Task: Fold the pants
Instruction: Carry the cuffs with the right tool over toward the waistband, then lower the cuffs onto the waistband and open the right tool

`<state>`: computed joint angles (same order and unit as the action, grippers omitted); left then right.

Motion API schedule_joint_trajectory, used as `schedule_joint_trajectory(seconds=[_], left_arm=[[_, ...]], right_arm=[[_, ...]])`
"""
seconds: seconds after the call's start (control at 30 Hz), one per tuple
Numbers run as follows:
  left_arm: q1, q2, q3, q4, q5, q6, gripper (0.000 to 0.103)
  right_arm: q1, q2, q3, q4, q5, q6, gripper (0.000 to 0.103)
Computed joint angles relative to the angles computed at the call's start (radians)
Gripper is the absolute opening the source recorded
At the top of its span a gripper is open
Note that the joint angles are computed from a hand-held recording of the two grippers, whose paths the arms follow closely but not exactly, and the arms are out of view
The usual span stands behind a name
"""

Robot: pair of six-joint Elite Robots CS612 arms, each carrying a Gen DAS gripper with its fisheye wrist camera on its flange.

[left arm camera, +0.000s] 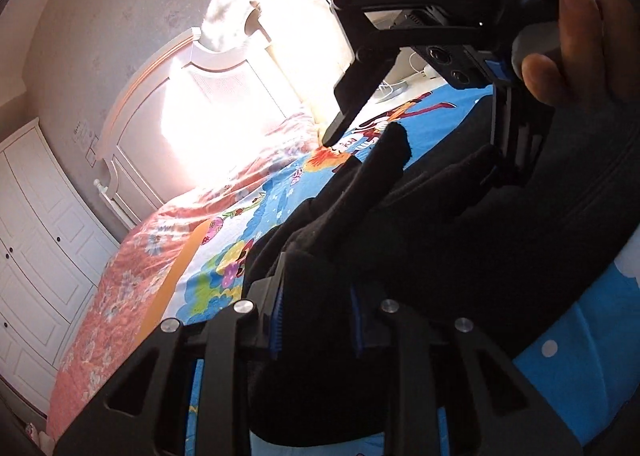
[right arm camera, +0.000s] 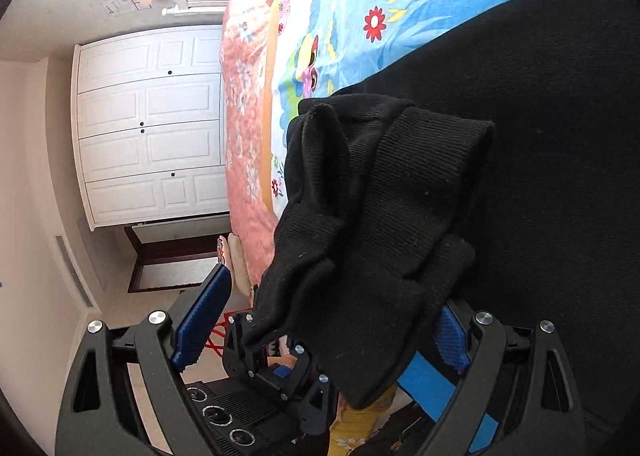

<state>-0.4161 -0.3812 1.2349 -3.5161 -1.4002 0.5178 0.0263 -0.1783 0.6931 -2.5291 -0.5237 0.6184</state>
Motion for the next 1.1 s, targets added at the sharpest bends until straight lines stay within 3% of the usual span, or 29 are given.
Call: schedule_joint_trajectory(seconds=[0.07,0.17,0.2,0.23,0.3,0.33,0.4,0.47,0.5,0.53,0.67,0.73,0.83,0.97,1.1], left_arm=[[0.004,-0.007,0.005,-0.003,-0.013,-0.021,0.025],[-0.007,-0.01,0.027,-0.039,-0.021,0.013,0.024],[-0.012,-0.009,0.034,-0.058,-0.02,0.037,0.024],[-0.019,-0.005,0.04,-0.084,-0.007,0.072,0.024],[-0.038,0.008,0.046,-0.141,0.038,0.15,0.024],[-0.044,0.011,0.05,-0.157,0.043,0.171,0.024],[-0.055,0.009,0.064,-0.18,0.022,0.171,0.024],[-0.07,0.01,0.077,-0.22,0.008,0.143,0.037],[-0.078,0.009,0.088,-0.24,0.012,0.106,0.068],[-0.081,0.006,0.102,-0.262,0.014,0.041,0.083],[-0.05,-0.03,0.165,-0.202,-0.007,-0.279,0.083],[-0.022,-0.048,0.195,-0.146,-0.044,-0.372,0.079],[0.017,-0.074,0.222,-0.072,-0.127,-0.461,0.068],[0.054,-0.084,0.193,-0.015,-0.241,-0.575,0.063],[0.055,-0.072,0.122,0.033,-0.296,-0.57,0.059]], right_arm=[[0.003,0.011,-0.015,-0.002,0.008,0.012,0.088],[0.005,0.048,-0.067,-0.074,0.039,0.074,0.088],[0.005,0.055,-0.08,-0.096,0.037,0.085,0.079],[0.006,0.052,-0.078,-0.097,0.018,0.071,0.054],[0.01,0.005,-0.023,-0.021,-0.056,-0.038,0.032],[0.009,-0.026,0.021,-0.027,-0.091,-0.082,0.027],[0.007,-0.105,0.138,-0.063,-0.192,-0.167,0.026],[0.001,-0.175,0.257,-0.141,-0.275,-0.198,0.025],[-0.005,-0.204,0.309,-0.175,-0.315,-0.196,0.025],[-0.012,-0.22,0.344,-0.203,-0.338,-0.177,0.025],[-0.042,-0.247,0.424,-0.235,-0.363,-0.161,0.025],[-0.043,-0.242,0.43,-0.214,-0.381,-0.167,0.025],[-0.041,-0.225,0.428,-0.214,-0.409,-0.176,0.025],[-0.041,-0.235,0.456,-0.275,-0.399,-0.166,0.025],[-0.044,-0.259,0.477,-0.285,-0.459,-0.21,0.025]])
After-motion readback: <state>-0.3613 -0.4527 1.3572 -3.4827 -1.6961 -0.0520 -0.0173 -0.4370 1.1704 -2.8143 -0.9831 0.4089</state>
